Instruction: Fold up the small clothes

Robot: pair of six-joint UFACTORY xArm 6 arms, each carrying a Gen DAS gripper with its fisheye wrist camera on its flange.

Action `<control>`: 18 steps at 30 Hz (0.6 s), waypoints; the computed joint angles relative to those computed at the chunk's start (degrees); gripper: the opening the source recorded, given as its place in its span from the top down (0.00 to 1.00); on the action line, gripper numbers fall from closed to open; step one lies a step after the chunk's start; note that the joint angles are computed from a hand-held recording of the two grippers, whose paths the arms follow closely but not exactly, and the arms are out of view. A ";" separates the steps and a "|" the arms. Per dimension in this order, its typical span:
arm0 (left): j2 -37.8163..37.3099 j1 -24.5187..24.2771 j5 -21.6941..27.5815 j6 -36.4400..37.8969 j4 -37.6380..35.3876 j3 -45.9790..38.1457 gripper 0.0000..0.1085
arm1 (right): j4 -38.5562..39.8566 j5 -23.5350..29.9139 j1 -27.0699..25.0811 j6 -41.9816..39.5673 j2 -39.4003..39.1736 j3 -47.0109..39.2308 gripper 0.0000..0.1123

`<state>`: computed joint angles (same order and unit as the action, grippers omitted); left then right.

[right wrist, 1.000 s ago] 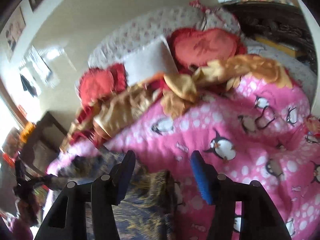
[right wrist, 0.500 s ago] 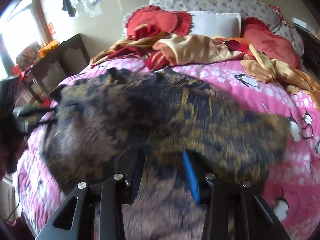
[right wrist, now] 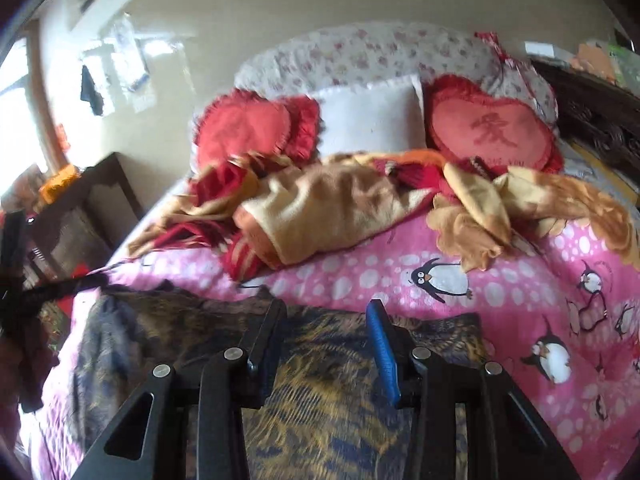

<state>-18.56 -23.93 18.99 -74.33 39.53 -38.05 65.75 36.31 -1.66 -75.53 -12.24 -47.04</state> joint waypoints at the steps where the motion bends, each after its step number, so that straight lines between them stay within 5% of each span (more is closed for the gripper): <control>1: -0.14 -0.19 1.08 -0.18 0.90 0.09 0.39 | -0.28 0.90 -0.48 -1.27 -1.09 0.95 0.65; 6: 3.10 0.75 4.50 1.22 -2.91 -0.06 0.39 | -7.87 -6.39 2.19 4.17 3.12 1.74 0.65; 10: 5.21 2.58 3.65 -1.73 -1.83 0.60 0.38 | -4.48 -6.57 1.68 7.04 9.84 -2.54 0.65; 15: -2.11 3.19 0.64 2.69 -9.70 6.48 0.38 | -9.09 -3.36 -0.41 9.98 6.33 -1.53 0.62; 18: -11.51 0.69 2.35 4.65 -9.81 12.25 0.38 | -10.88 3.55 -5.94 8.56 -1.17 3.12 0.55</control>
<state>-30.07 -23.24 21.34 -69.68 29.72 -25.81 54.87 39.86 -7.60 -66.96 -13.41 -43.92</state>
